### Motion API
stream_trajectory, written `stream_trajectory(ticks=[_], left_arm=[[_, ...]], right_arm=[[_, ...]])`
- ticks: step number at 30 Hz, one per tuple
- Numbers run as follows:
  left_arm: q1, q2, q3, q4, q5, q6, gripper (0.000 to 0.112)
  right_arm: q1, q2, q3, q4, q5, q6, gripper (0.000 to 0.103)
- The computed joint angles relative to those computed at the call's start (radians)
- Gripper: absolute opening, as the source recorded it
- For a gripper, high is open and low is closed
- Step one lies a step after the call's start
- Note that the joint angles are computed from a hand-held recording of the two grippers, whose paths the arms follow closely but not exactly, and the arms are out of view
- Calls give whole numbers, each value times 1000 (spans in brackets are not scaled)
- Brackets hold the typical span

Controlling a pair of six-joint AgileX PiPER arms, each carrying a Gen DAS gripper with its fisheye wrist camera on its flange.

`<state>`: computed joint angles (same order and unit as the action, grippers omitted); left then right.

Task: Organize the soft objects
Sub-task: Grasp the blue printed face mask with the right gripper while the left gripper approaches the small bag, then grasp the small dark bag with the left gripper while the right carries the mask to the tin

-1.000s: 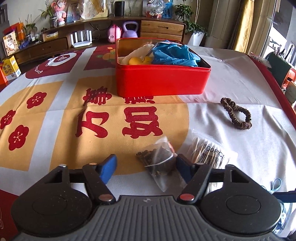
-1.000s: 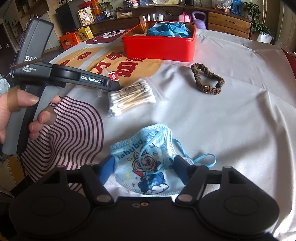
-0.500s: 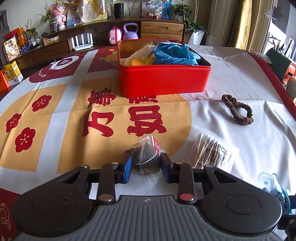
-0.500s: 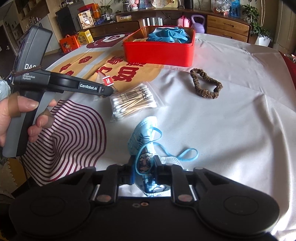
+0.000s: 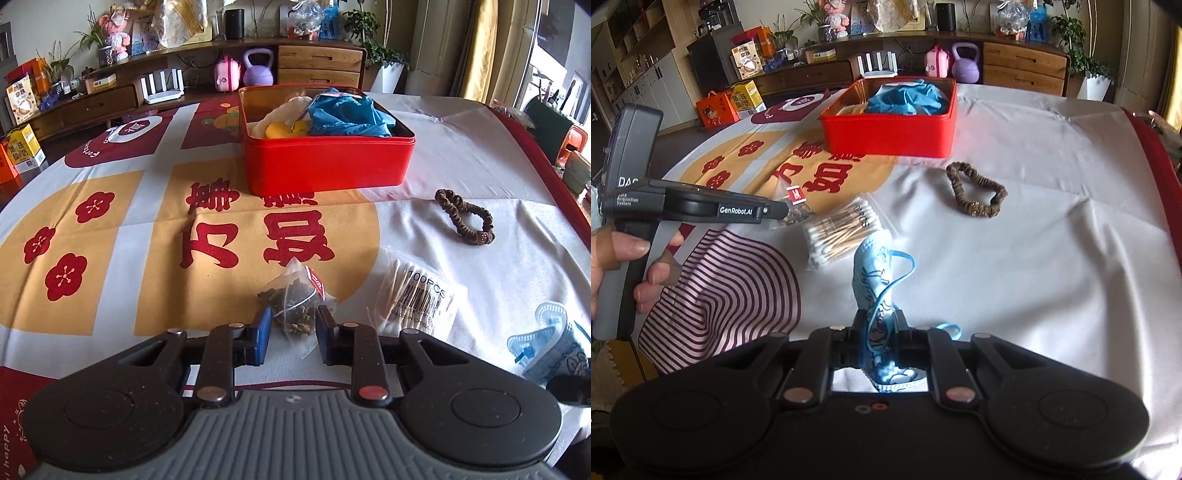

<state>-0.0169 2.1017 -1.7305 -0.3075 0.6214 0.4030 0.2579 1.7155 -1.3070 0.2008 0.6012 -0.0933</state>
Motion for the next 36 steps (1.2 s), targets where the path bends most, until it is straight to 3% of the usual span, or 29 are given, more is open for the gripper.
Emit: stream_trajectory(ticks=[10, 12, 13, 14, 16, 23, 28, 36], left_arm=[[15, 38, -82, -71, 70, 45, 25], [6, 45, -88, -37, 62, 17, 30], [4, 52, -95, -31, 64, 15, 40], [4, 57, -98, -33, 61, 20, 59], [1, 53, -75, -31, 17, 24, 70], [-7, 109, -135, 46, 33, -47, 69], [-15, 106, -106, 70, -6, -49, 68], [-25, 84, -69, 18, -26, 45, 39]], right_arm=[[8, -21, 10, -29, 1, 46, 12], [7, -17, 8, -26, 2, 44, 12], [5, -16, 7, -20, 2, 38, 12], [4, -13, 4, -14, 2, 33, 12], [1, -9, 3, -5, 2, 24, 12], [-10, 1, 8, 29, -2, -6, 12], [-15, 5, 10, 38, -3, -14, 12], [-18, 6, 13, 44, -6, -18, 12]])
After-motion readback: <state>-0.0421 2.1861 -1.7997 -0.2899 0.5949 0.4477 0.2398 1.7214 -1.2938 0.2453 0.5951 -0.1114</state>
